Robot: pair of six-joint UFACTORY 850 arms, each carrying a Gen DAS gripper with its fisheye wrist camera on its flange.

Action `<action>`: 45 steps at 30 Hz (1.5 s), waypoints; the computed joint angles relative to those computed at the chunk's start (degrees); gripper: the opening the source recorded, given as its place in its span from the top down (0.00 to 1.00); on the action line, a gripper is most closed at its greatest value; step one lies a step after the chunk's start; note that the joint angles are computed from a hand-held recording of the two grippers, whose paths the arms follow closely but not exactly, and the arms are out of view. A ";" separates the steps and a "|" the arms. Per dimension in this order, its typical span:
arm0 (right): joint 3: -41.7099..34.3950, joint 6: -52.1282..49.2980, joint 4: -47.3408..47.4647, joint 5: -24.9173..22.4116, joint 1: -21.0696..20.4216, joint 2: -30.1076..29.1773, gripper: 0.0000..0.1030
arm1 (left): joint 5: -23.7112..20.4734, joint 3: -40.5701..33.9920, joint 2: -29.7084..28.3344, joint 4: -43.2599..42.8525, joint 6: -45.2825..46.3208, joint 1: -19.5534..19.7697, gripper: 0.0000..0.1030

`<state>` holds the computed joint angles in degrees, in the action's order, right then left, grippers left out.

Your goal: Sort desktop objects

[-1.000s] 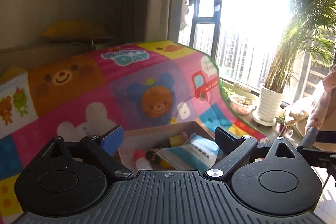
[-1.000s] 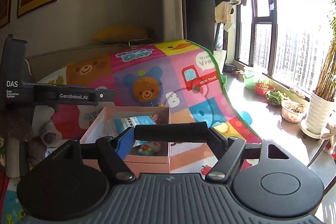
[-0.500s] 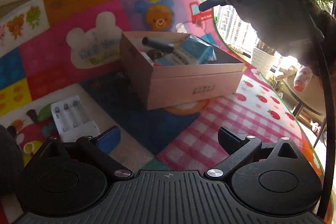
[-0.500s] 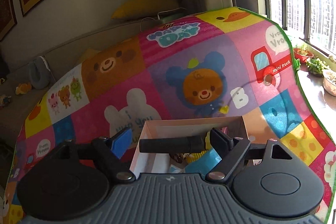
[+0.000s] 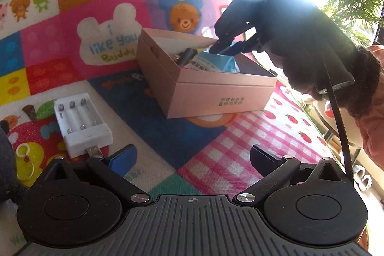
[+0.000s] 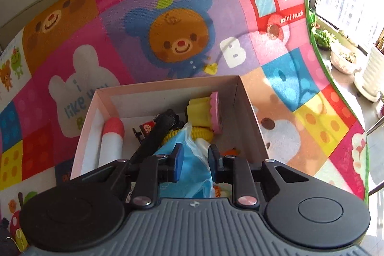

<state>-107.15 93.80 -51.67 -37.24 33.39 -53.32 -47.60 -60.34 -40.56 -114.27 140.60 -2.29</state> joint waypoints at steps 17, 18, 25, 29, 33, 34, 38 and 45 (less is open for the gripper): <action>7.74 11.66 -12.64 -0.63 3.04 4.70 0.78 | -0.64 5.99 5.16 -8.43 11.19 1.89 0.00; 8.45 13.56 -16.40 -0.82 4.23 5.18 0.78 | -0.79 6.92 5.97 -9.72 13.03 2.34 0.00; 6.18 13.19 -26.31 11.79 9.26 3.80 0.48 | -2.38 13.06 11.22 -18.59 25.90 7.44 0.00; -4.05 -0.58 -17.10 13.20 11.31 -3.97 0.41 | -1.60 13.74 11.99 -20.71 25.83 9.75 0.00; -16.31 -19.18 1.86 10.42 11.91 -12.59 0.40 | -0.42 13.47 11.65 -21.85 24.37 11.04 0.00; -18.63 -22.04 4.84 9.40 11.91 -14.23 0.40 | -0.16 13.31 11.47 -21.90 24.03 11.23 0.00; -18.84 -24.76 9.09 8.21 12.01 -15.26 0.45 | 0.82 12.44 10.52 -21.76 22.11 11.42 0.00; 1.16 -10.79 -5.52 12.01 13.51 -3.56 0.53 | 0.57 11.98 9.89 -17.30 16.69 10.21 0.00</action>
<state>-106.00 83.01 -57.18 -25.23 46.90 -56.88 -47.03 -48.36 -30.67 -131.57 157.29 7.92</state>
